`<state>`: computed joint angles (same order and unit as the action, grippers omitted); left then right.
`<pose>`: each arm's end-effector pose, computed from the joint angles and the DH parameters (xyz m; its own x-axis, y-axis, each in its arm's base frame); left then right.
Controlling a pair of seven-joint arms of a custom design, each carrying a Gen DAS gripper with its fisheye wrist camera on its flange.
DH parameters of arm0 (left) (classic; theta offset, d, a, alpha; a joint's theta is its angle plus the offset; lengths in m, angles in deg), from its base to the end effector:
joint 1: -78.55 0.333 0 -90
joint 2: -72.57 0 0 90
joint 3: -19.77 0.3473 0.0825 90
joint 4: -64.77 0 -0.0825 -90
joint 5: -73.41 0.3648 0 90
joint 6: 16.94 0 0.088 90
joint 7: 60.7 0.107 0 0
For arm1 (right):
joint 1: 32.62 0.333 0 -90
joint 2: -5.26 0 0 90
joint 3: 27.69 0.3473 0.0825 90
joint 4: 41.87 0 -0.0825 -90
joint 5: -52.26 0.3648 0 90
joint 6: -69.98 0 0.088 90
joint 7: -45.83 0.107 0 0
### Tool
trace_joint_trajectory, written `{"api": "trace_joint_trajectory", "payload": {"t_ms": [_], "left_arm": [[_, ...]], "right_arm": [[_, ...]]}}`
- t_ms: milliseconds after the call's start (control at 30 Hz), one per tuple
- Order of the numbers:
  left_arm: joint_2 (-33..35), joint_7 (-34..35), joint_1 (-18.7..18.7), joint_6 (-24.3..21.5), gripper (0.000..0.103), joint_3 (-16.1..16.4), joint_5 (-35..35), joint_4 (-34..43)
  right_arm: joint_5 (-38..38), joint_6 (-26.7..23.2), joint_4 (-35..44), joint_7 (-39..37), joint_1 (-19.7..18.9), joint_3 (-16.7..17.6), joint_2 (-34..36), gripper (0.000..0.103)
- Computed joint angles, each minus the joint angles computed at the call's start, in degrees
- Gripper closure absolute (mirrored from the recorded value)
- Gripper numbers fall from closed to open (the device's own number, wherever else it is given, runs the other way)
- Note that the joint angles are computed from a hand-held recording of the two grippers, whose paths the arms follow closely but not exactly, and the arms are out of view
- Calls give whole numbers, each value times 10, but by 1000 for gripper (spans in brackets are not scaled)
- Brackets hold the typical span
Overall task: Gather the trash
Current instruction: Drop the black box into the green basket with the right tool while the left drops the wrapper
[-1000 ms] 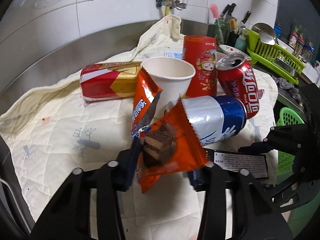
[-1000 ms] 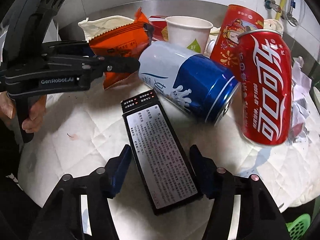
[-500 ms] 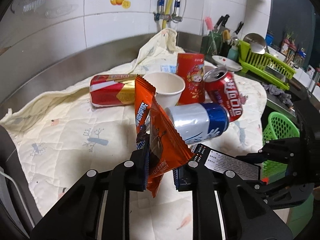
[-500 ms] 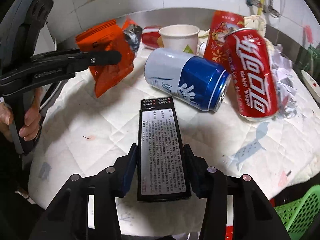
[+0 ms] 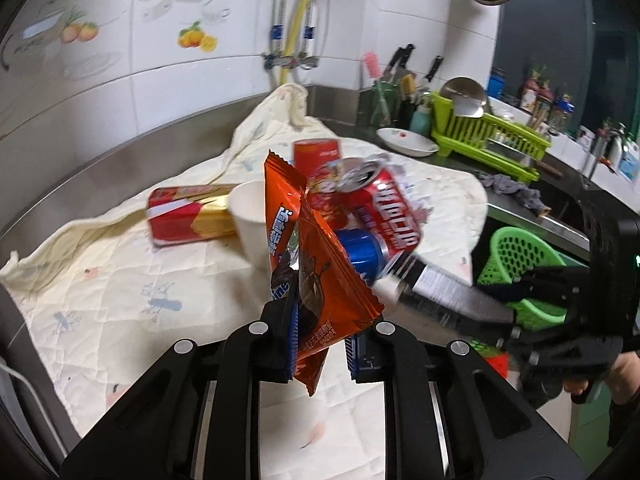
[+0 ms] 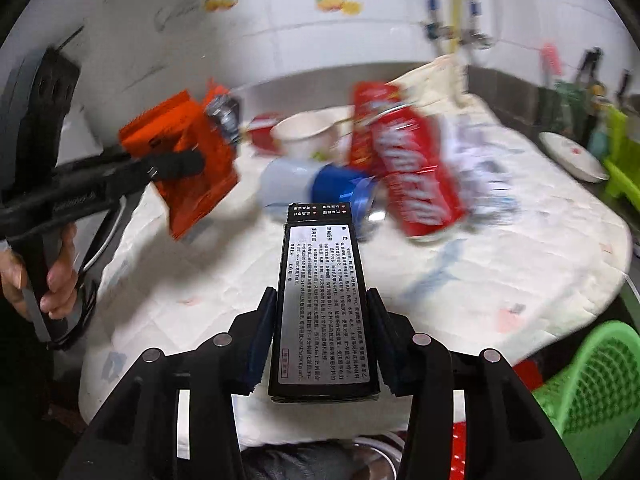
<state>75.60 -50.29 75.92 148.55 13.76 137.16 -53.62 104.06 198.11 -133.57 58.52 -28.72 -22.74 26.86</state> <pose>0.5615 -0.1372 0.5127 0.2013 -0.9746 0.0979 -0.5749 -0.1985 -0.7938 0.6787 0.1202 0.4881 0.8649 -0.4825 -0.1383 -0.4187 -0.5417 -0.7289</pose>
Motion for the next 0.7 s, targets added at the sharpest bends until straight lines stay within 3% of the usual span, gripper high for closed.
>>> {"api": "trace_joint_trajectory", "payload": {"t_ms": [133, 367, 567, 700], "left_arm": [[27, 46, -5, 23, 85, -6, -40, 25], [101, 177, -29, 37, 85, -24, -145, 101], [170, 303, -40, 31, 85, -55, -256, 183], [223, 386, -47, 10, 85, -81, -323, 253]], "right_arm": [[-4, 64, 8, 37, -5, -18, 9, 59], [-76, 176, 41, 138, -26, -48, 61, 59], [-161, 182, 120, 237, -52, -67, 141, 59], [-199, 152, 182, 294, -71, -70, 192, 59]]}}
